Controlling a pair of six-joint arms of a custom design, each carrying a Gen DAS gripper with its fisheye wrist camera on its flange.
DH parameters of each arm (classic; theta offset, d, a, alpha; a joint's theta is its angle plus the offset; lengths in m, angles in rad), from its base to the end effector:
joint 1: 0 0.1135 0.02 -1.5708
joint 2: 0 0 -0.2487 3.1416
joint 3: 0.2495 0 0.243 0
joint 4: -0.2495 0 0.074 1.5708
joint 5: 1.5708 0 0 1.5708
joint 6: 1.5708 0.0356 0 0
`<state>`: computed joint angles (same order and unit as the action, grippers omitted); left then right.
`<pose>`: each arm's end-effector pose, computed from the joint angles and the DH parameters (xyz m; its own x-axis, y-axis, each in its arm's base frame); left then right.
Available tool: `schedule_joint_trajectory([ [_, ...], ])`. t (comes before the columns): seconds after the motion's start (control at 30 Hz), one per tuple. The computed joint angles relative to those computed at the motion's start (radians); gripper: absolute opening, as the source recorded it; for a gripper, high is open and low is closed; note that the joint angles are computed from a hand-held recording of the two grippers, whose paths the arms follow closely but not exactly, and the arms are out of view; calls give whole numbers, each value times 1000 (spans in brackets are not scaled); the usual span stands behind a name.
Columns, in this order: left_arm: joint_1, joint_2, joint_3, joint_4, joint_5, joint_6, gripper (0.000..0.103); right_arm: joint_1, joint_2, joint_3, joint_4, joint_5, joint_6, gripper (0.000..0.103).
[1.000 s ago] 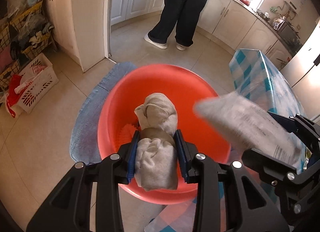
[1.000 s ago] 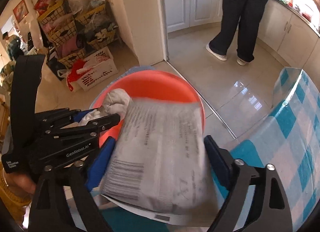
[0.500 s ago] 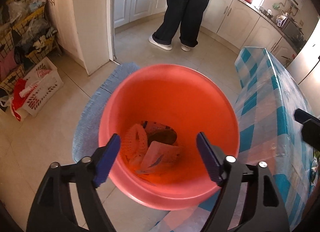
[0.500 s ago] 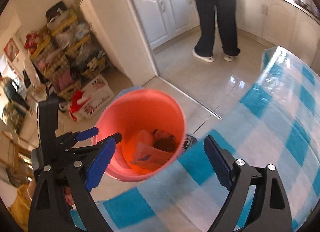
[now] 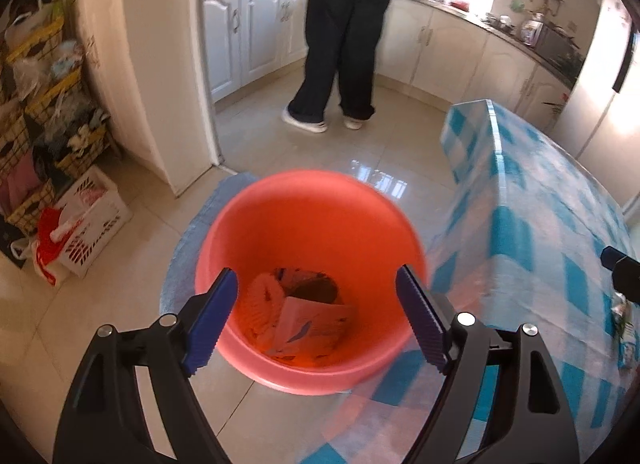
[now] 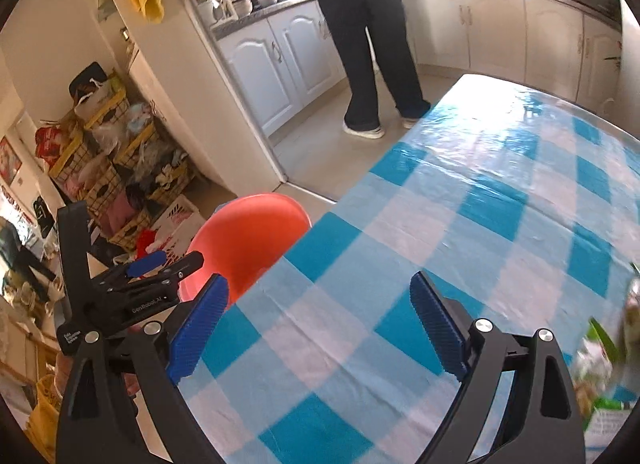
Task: Collect trash
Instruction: 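Return both open tools to the table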
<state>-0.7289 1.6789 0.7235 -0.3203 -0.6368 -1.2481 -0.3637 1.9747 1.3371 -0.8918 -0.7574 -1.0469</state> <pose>0.2092 -0.1585 0.1049 -0.6119 -0.4759 -0.6318 -0.5479 0.8311 -0.0954 0.3328 -0.1005 0.1504 -0.6680 -0.4190 -0.6151 -0.6925 0.6526 0.3076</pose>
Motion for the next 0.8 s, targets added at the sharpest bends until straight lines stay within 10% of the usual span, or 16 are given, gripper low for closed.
schedule_joint_trajectory([
  [0.8,-263,237,470,-117,-51,167,83,-465,182,235,-142,-61,-216,91],
])
